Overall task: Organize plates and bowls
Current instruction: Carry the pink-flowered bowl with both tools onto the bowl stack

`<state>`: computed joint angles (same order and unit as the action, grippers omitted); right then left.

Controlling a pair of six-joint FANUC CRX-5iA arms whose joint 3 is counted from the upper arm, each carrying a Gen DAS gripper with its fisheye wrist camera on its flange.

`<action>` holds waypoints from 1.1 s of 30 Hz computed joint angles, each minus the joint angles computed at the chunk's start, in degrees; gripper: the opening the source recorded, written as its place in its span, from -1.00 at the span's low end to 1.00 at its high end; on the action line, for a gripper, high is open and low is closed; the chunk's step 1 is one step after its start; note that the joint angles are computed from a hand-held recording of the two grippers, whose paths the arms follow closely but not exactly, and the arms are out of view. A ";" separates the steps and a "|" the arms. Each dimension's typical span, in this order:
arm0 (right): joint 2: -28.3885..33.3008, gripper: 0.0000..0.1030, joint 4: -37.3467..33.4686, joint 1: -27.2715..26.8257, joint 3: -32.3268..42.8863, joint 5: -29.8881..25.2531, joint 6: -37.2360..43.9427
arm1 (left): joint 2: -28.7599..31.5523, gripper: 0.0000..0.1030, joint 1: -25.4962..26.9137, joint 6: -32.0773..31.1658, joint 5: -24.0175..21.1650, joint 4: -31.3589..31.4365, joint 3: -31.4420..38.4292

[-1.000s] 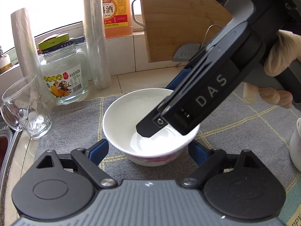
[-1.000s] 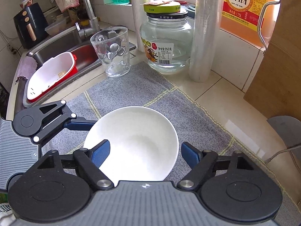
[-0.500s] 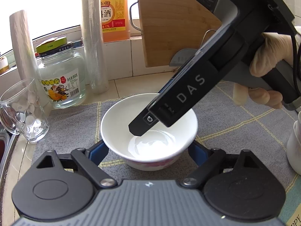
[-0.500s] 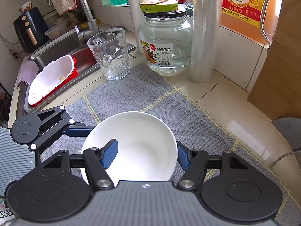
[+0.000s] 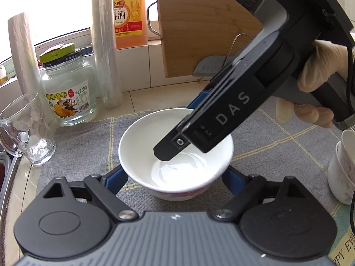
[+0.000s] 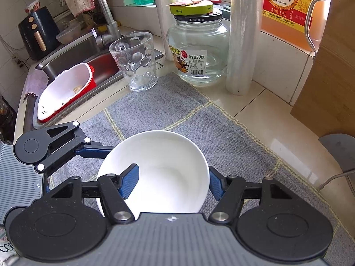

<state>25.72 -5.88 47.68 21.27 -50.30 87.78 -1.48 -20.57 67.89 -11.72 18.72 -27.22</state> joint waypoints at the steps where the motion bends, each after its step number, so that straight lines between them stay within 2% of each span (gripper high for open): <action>1: -0.37 0.38 -0.03 0.08 -0.38 0.04 -0.06 | -0.28 0.76 -0.07 0.31 -0.49 -0.39 0.06; 8: -4.41 0.38 -0.77 0.84 -4.37 0.54 -0.78 | -2.73 0.76 -0.92 2.17 -4.27 -3.06 0.26; 18: -11.98 0.42 0.63 2.82 -13.65 3.70 -4.13 | -5.36 0.76 -4.41 9.97 -9.92 -11.93 2.45; 26: -18.95 0.42 4.24 4.71 -22.00 5.99 -11.52 | -5.90 0.76 -7.81 11.37 -13.45 -13.67 4.31; 33: -24.80 0.42 9.66 6.45 -28.42 7.04 -18.53 | -5.72 0.76 -9.92 7.64 -14.26 -10.59 5.22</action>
<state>0.92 3.78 54.13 -7.15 -43.26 69.25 -7.20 -30.49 75.53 -25.98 8.13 -22.00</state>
